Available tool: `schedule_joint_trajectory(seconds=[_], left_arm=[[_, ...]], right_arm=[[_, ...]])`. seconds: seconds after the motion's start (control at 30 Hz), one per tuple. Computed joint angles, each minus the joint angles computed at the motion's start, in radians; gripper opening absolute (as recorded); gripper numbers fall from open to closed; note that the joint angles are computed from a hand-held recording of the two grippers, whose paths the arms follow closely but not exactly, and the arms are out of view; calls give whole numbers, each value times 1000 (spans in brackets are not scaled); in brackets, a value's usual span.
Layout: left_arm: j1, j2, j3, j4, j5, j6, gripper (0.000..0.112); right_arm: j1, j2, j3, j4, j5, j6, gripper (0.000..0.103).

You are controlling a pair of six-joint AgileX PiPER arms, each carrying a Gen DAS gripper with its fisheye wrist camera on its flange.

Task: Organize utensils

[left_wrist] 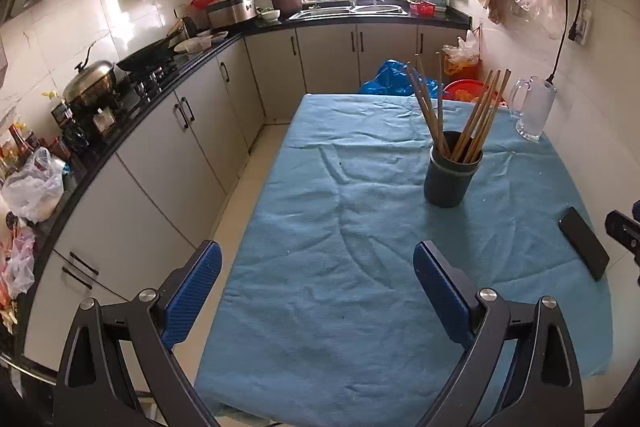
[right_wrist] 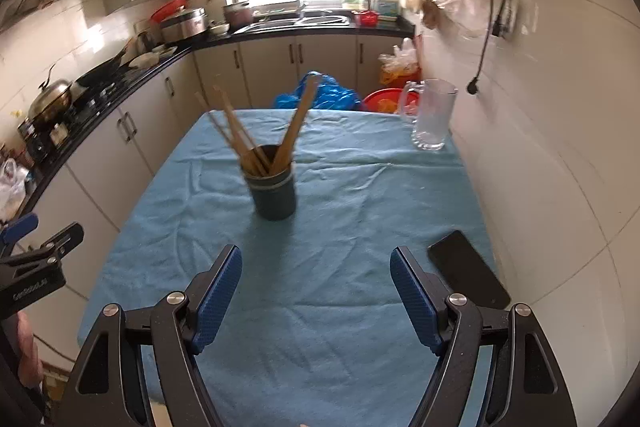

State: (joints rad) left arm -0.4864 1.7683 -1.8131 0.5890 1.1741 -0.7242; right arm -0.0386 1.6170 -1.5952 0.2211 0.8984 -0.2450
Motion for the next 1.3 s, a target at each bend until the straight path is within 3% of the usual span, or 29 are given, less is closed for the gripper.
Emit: schedule_joint_trajectory(seconds=[1.3], left_arm=[[34, -67, 119, 7, -56, 39, 96]], right_arm=[[132, -3, 3, -104, 5, 113, 81]])
